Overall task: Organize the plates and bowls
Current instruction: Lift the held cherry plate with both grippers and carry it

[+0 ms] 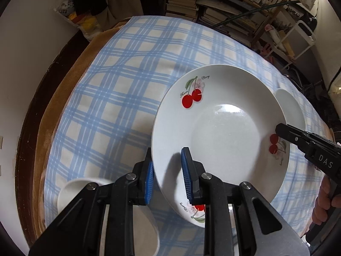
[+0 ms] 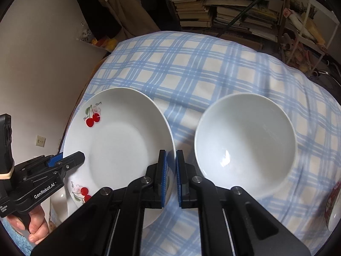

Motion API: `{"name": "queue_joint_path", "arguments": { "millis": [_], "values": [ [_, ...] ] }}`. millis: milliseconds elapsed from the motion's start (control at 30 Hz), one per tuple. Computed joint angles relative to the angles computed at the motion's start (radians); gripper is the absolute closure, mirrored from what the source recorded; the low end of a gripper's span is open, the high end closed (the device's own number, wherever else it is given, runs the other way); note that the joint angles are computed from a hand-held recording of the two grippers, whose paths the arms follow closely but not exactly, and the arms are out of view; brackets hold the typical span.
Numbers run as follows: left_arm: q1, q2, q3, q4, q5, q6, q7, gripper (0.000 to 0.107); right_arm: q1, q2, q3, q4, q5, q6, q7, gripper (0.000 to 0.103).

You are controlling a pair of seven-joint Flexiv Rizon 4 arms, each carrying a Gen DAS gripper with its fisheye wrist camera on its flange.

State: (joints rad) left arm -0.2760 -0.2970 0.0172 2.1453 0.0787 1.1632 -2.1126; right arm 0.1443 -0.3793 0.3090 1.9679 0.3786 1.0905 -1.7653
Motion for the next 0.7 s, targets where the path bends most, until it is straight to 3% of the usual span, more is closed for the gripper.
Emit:
{"name": "queue_joint_path", "arguments": {
  "millis": [200,700],
  "values": [
    [-0.021,0.045,-0.033,0.042,-0.031,0.021,-0.011,0.083,-0.03,0.124,-0.001,0.089,0.054,-0.003,-0.047,0.093],
    [-0.123,0.146,-0.083,0.081,0.08,-0.024,-0.187,0.083,-0.003,0.387,-0.118,0.32,0.188,-0.044,-0.164,0.093]
  ]
}}
